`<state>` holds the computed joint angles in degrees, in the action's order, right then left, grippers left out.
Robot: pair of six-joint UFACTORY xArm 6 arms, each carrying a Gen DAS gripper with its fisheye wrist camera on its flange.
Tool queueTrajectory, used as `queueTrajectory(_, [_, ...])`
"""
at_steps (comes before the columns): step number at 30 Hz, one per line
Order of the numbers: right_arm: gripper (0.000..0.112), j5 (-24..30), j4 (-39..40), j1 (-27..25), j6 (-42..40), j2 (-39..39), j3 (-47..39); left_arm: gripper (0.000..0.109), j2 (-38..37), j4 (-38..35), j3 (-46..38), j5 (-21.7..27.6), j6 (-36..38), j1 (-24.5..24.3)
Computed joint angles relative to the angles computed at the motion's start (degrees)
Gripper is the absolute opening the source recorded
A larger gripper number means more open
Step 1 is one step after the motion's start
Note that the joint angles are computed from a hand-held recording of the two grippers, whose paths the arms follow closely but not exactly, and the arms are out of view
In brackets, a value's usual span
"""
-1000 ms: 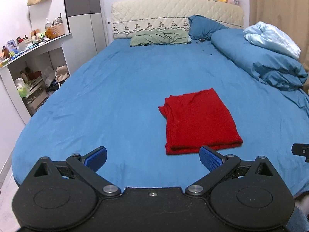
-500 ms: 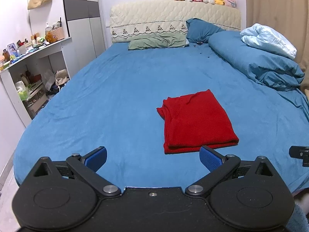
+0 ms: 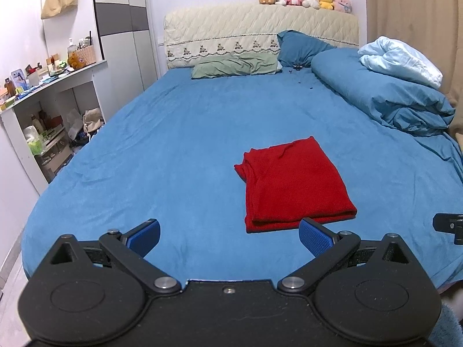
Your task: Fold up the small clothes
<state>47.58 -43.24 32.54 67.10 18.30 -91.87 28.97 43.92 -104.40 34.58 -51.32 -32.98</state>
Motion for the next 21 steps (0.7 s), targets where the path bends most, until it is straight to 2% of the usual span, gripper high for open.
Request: queueTrajectory(21, [0.103, -1.18, -0.17, 0.03, 0.49, -0.29, 0.65, 0.103, -0.24, 0.05, 0.25, 0.0, 0.27, -0.18])
